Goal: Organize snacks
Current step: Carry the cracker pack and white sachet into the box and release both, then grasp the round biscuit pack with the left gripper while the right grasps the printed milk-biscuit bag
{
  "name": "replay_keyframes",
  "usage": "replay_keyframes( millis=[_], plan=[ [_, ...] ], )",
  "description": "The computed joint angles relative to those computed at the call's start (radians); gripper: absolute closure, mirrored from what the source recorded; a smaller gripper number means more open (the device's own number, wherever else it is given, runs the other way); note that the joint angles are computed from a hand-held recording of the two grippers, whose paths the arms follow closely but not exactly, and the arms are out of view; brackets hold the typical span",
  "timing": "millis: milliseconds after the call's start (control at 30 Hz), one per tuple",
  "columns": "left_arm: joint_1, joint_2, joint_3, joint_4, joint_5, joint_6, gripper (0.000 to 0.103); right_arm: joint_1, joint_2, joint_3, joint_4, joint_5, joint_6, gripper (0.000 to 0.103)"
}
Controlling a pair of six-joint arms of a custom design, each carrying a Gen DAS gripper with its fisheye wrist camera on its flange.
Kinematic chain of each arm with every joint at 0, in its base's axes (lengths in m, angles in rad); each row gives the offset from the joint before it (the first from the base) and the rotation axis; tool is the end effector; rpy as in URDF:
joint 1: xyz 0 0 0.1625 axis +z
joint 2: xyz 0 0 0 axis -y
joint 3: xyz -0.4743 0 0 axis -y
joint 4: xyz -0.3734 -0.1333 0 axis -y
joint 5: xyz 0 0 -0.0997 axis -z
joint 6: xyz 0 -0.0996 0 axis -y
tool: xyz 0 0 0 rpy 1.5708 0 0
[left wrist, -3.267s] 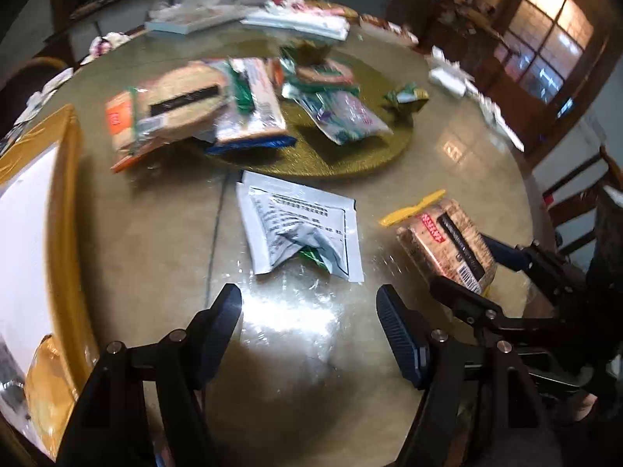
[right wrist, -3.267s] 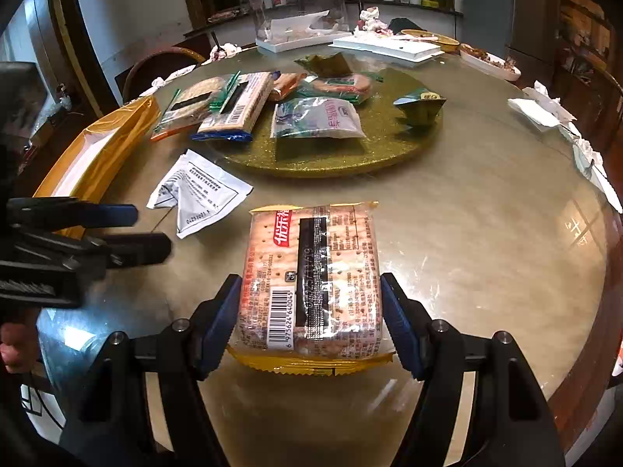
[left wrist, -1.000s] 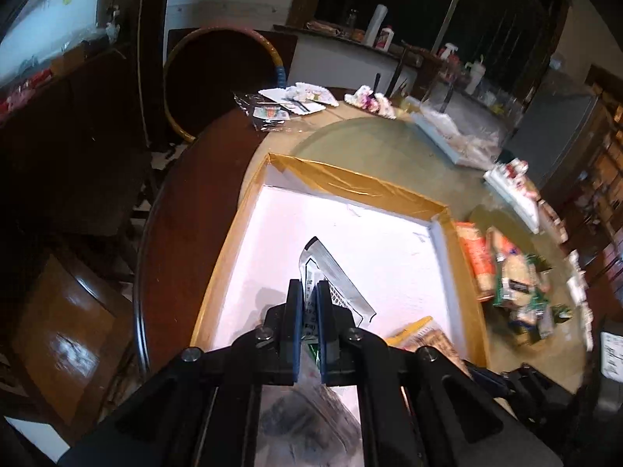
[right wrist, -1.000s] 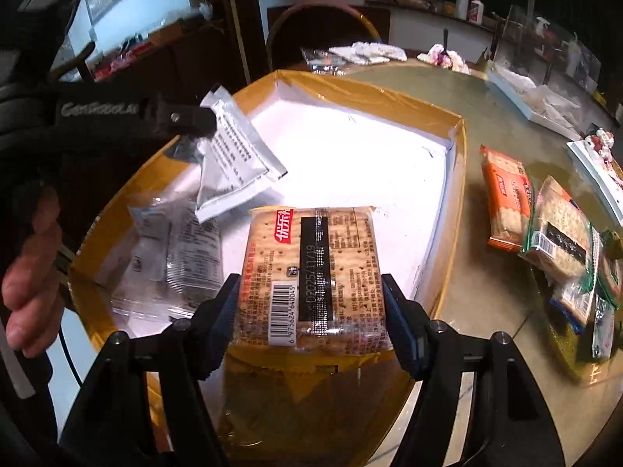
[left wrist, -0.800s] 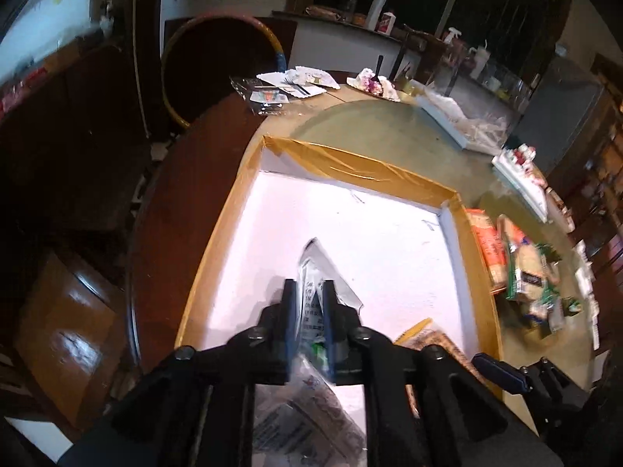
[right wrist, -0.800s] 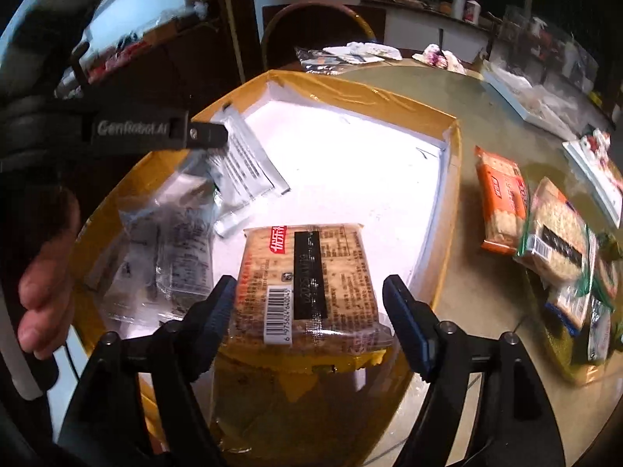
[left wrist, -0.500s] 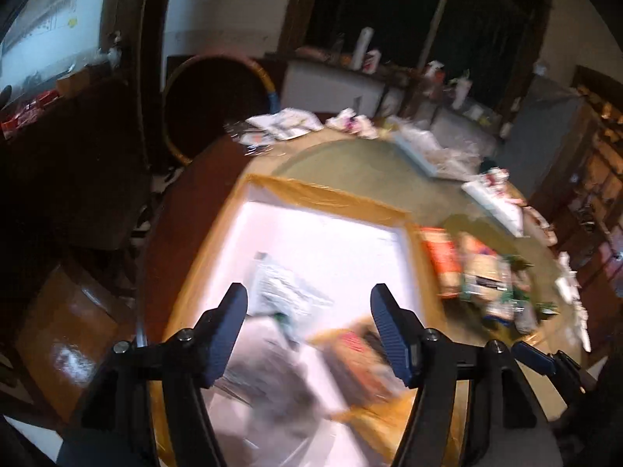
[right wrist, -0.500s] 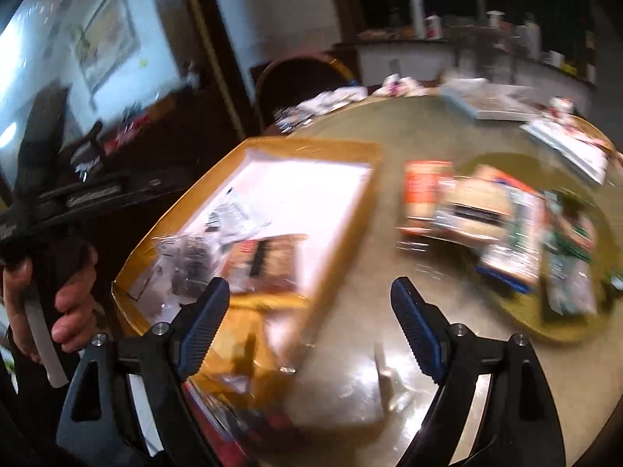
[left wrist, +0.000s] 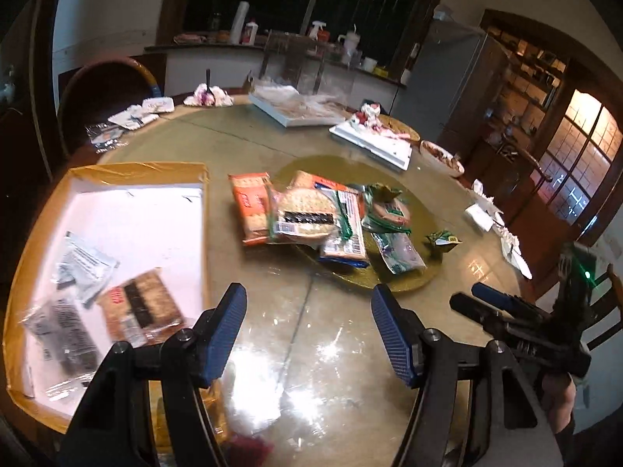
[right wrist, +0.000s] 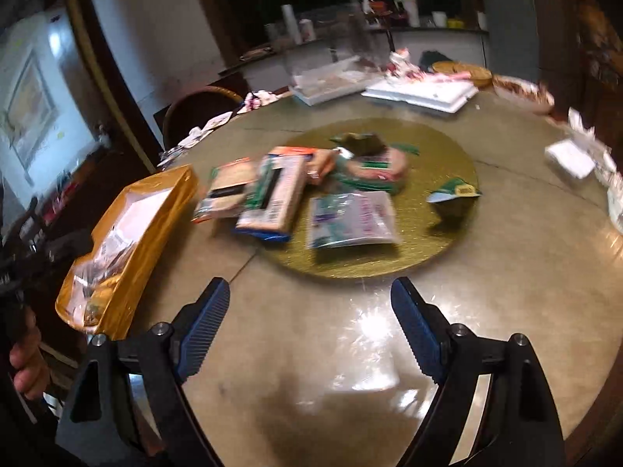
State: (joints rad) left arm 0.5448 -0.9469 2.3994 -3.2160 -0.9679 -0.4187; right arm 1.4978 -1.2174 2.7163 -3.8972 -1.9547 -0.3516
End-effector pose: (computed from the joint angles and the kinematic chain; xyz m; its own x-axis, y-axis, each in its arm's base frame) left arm -0.2734 -0.3876 0.1152 -0.8161 0.3854 -0.4306 0.5556 0.7282 -0.4012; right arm 0.0719 -0.3326 0.2460 -0.8663 0.0892 0.4915 -0.2652 0.7516 -0.6039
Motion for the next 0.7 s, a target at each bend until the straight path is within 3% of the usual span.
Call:
replay_keyframes(
  millis=[67, 167, 400, 567, 700],
  plan=[
    [0.003, 0.016, -0.020, 0.023, 0.010, -0.011, 0.036, -0.063, -0.049, -0.022, 0.081, 0.051, 0.012, 0.018],
    [0.024, 0.041, -0.058, 0.044, 0.010, -0.007, 0.036, -0.102, -0.047, -0.089, 0.171, 0.076, 0.009, 0.018],
    [0.092, 0.101, -0.193, 0.149, 0.012, 0.027, 0.035, -0.131, 0.021, -0.283, 0.406, 0.043, 0.079, 0.018],
    [0.147, 0.164, -0.330, 0.271, 0.033, 0.027, 0.035, -0.073, 0.093, -0.331, 0.397, -0.056, 0.031, 0.013],
    [0.167, 0.224, -0.443, 0.332, 0.070, 0.065, 0.035, -0.023, 0.162, -0.330, 0.319, -0.185, -0.034, 0.014]
  ],
)
